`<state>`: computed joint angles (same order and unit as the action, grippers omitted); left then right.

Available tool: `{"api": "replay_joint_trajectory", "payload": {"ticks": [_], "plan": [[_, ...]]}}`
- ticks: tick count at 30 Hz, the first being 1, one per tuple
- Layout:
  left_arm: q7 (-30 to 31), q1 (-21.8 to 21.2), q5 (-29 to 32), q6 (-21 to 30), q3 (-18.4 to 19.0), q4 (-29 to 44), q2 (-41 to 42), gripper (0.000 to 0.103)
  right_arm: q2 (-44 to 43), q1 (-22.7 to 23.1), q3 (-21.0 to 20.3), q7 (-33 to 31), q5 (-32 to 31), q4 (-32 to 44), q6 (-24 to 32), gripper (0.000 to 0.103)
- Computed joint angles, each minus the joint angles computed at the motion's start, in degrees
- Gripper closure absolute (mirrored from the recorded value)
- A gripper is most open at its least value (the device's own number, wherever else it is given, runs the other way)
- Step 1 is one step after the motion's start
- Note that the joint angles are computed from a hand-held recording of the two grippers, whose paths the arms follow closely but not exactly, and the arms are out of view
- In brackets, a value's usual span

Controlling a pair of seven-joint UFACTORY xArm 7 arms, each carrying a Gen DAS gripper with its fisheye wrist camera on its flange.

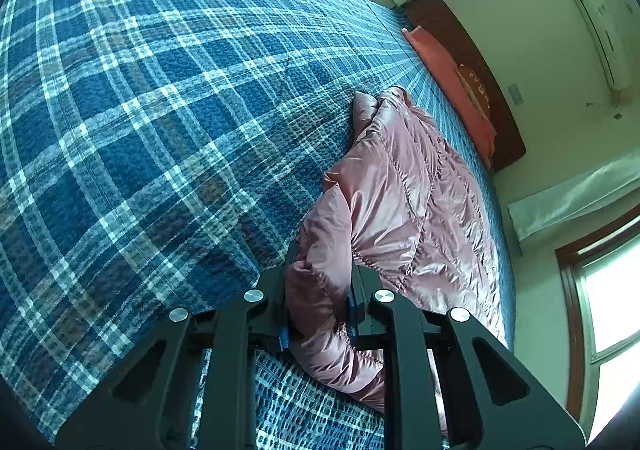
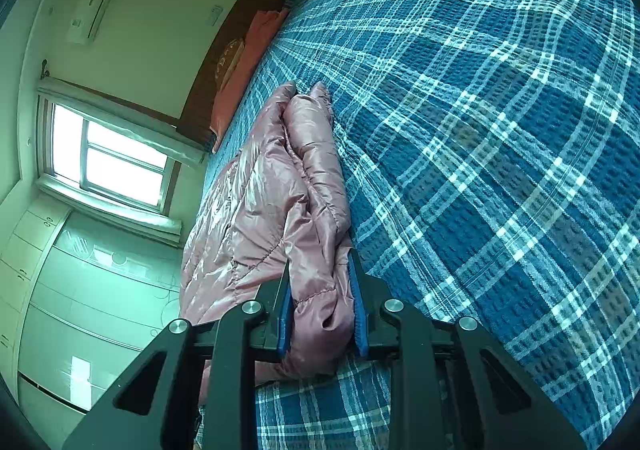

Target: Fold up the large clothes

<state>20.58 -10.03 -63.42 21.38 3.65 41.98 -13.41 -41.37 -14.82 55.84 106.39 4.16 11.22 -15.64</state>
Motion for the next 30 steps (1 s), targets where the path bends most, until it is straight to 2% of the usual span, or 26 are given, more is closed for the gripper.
{"api": "replay_joint_trajectory", "payload": {"ticks": [4, 10, 13, 19, 22, 26, 30], "plan": [[-0.7, -0.2, 1.5, -1.2, -0.7, -0.4, -0.4, 0.084, -0.4, 0.6, -0.1, 0.4, 0.1, -0.2, 0.1, 0.079], [-3.2, -0.5, 7.0, -1.9, -0.8, -0.5, -0.9, 0.082, 0.4, 0.3, 0.6, 1.0, 1.1, -1.1, -3.1, 0.079], [-5.3, -0.4, 9.7, -1.5, -0.6, -0.4, -1.3, 0.075, 0.5, 0.6, 1.0, 1.3, 2.8, -2.2, -5.2, 0.077], [-8.3, 0.0, 15.4, -1.9, -0.1, -1.0, -2.6, 0.061, 0.0, 2.9, -0.2, 0.1, 4.6, -3.8, -5.5, 0.076], [-9.1, 0.1, 18.3, -1.8, 0.5, -1.4, -3.0, 0.056, -0.9, 3.6, -0.1, 0.4, 5.3, -4.2, -4.7, 0.076], [-10.9, 0.8, 22.7, -1.3, 0.7, -1.3, -3.4, 0.051, -4.0, 7.1, -2.7, 1.0, 4.8, -5.7, -1.5, 0.076], [-13.2, 2.0, 27.0, -1.3, 0.7, -1.2, -4.0, 0.048, -9.7, 12.9, -7.2, 2.1, 2.8, -7.4, 6.7, 0.069]]}}
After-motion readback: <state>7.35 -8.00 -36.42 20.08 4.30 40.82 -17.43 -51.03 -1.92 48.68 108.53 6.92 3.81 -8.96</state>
